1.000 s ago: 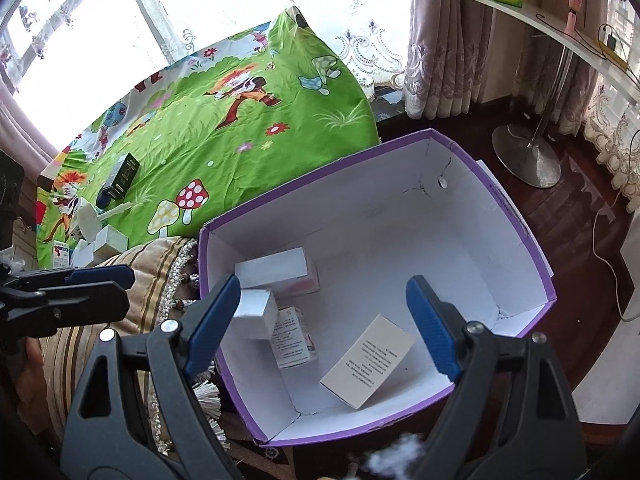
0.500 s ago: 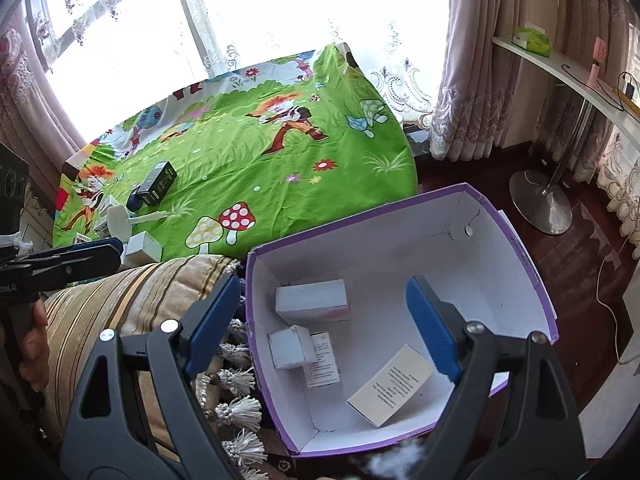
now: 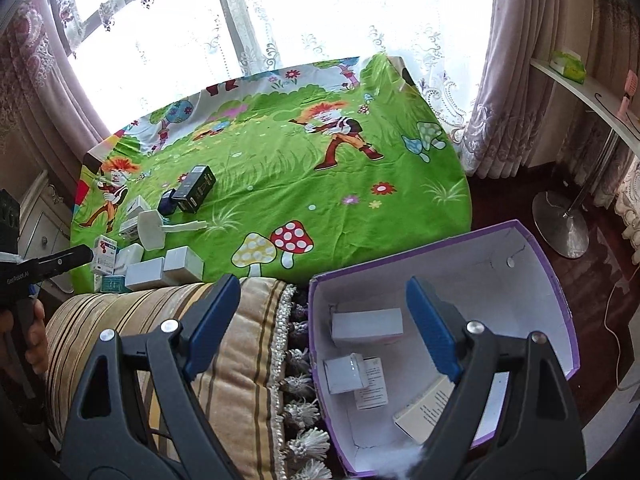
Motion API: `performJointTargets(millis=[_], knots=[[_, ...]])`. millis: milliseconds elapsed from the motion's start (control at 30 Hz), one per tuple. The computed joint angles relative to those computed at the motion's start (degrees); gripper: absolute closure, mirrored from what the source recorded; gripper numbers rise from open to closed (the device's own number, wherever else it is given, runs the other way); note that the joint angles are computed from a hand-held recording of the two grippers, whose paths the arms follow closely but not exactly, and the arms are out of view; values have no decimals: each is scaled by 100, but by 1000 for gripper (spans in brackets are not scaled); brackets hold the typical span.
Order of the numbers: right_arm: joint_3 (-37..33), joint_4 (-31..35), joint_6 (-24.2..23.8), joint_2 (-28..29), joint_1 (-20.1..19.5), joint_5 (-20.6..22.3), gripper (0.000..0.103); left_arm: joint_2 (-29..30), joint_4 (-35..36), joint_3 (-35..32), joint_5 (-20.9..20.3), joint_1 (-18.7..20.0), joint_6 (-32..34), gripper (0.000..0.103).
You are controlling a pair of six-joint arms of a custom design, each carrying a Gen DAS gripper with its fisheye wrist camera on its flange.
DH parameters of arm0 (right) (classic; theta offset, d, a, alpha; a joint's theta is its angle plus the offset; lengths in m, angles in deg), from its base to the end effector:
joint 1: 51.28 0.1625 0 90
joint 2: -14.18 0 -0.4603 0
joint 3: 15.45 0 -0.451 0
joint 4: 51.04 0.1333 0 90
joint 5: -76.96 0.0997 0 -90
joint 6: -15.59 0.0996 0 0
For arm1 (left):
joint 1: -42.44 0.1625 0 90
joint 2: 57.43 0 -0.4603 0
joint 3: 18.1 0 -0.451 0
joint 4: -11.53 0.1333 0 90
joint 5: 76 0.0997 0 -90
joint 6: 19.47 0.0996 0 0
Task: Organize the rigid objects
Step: 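Return both grippers to the boxes on the bed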
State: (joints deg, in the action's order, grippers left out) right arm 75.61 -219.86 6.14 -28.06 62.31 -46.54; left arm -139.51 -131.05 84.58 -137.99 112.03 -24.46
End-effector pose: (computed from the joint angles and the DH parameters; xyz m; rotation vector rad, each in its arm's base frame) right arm 0.3782 -0.6703 0.1104 0.5225 -2.4776 0.7646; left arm -0.0463 -0.6408 0.4379 0.1680 2.6543 -0.8870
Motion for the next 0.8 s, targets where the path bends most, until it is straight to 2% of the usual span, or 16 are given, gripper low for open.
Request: performJointTargets(millis=[367,600,700,800], knots=[[-691,510,-379,572,213,28,16,-304,272,-172,682,623,-317,37],[-1242,939,-520,953,333,227,16,43,748,-620,934,816,-371,37],[-1533,1327,-512,1155,380,225,16,198,953,-802,1036,887,-456,37],[-1794,1694,-537,1353,387,401,16,310,1045,-913,1072,967,-491,37]])
